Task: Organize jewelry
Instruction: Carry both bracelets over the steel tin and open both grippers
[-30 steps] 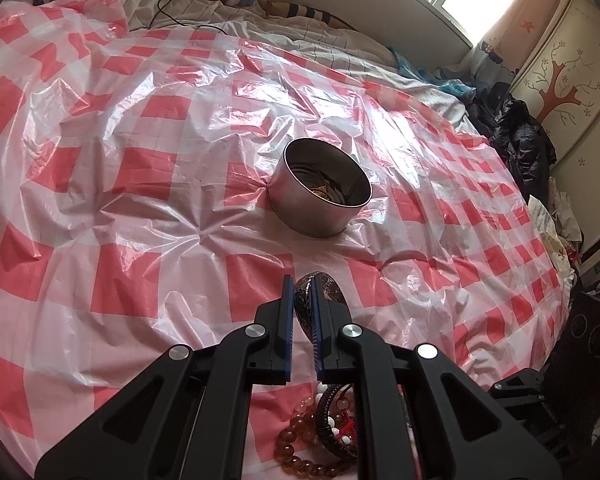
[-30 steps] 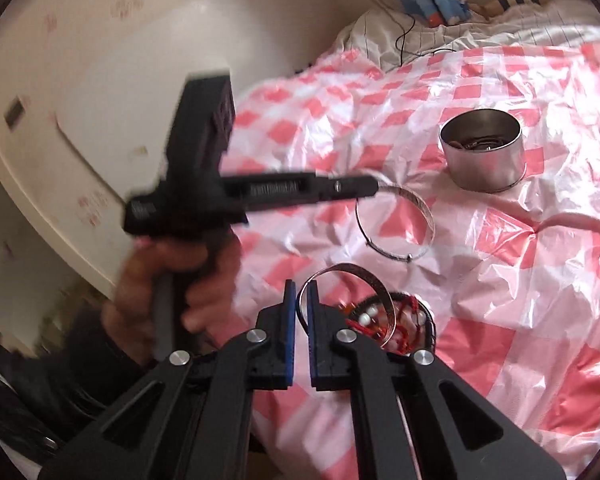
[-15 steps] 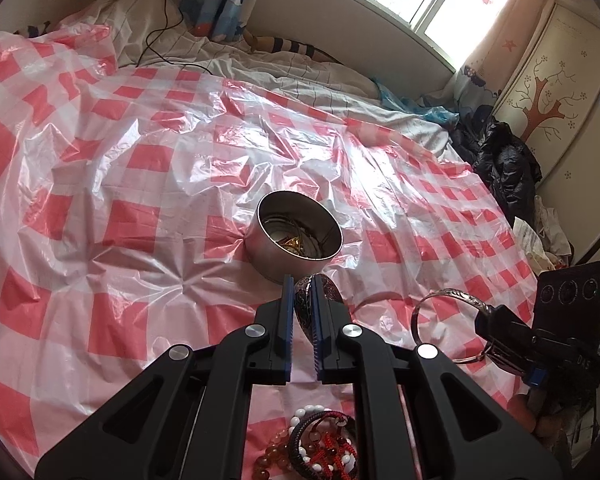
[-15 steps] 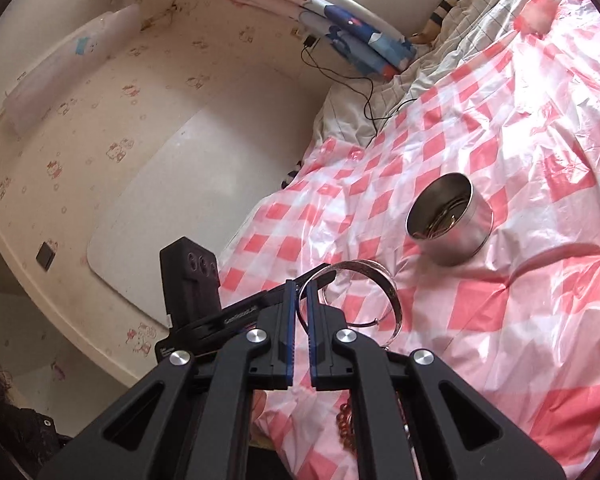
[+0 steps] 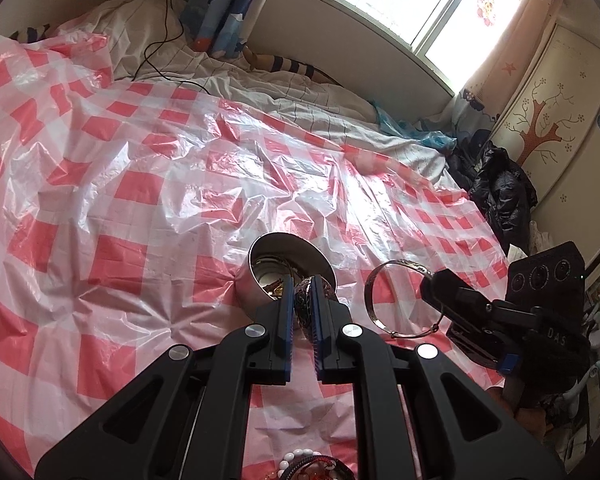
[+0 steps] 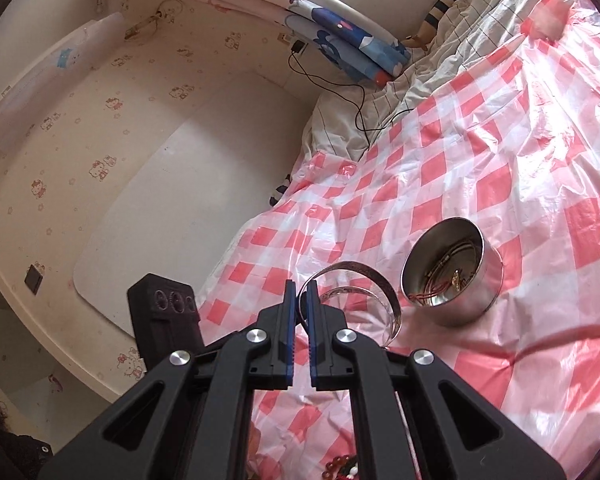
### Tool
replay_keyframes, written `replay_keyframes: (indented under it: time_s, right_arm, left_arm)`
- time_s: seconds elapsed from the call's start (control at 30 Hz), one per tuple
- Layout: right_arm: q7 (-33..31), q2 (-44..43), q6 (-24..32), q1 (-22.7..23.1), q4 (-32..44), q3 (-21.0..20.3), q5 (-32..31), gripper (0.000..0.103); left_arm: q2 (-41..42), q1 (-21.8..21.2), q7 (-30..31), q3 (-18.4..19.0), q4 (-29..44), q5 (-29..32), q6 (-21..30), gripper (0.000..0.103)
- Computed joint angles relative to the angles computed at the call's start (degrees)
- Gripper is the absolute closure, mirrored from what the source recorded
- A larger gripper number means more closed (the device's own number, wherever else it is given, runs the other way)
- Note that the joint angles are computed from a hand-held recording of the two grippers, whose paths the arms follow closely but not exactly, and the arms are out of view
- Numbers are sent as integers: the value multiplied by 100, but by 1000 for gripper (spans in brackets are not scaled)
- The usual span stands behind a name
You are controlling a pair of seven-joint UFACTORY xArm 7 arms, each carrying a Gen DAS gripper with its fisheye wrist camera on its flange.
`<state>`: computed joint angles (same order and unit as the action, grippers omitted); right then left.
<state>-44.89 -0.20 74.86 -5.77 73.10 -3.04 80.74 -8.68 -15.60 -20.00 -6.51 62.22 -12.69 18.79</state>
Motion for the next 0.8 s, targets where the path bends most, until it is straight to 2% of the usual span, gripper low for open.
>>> replay_keyframes:
  time_s: [0.3, 0.4, 0.47, 0.5, 0.57, 0.63, 0.7, 0.8]
  right_arm:
    - [-52, 434, -499, 67, 538, 207, -156, 97]
    - [-107, 620, -841, 132, 770, 324, -434, 97]
    - [-82, 769, -1155, 201, 918, 414, -741, 97]
    - [-32, 853, -1364, 258, 993, 463, -993, 97]
    - [341, 1118, -1551, 354, 1220, 542, -1696, 94]
    - [518, 1209, -1730, 366, 1252, 619, -2051, 94]
    - [538, 1238, -1710, 266, 1278, 685, -2007, 91]
    - [448, 1130, -1734, 137, 1203, 718, -1806, 77]
  left_arm:
    - [542, -1, 165, 9, 355, -209, -343, 96]
    - [818, 23, 125, -30, 520, -193, -459, 96]
    - [1064, 37, 172, -63, 709, -198, -361, 95]
    - [1203, 97, 10, -121, 841, 76, -215, 95]
    - [1447, -38, -559, 32, 1122, 955, 207, 95]
    - [1552, -70, -789, 59, 1270, 1331, 458, 95]
    - [1520, -115, -1100, 119, 1306, 1777, 609, 94]
    - [1330, -140, -1572, 172, 1213, 2466, 735, 94]
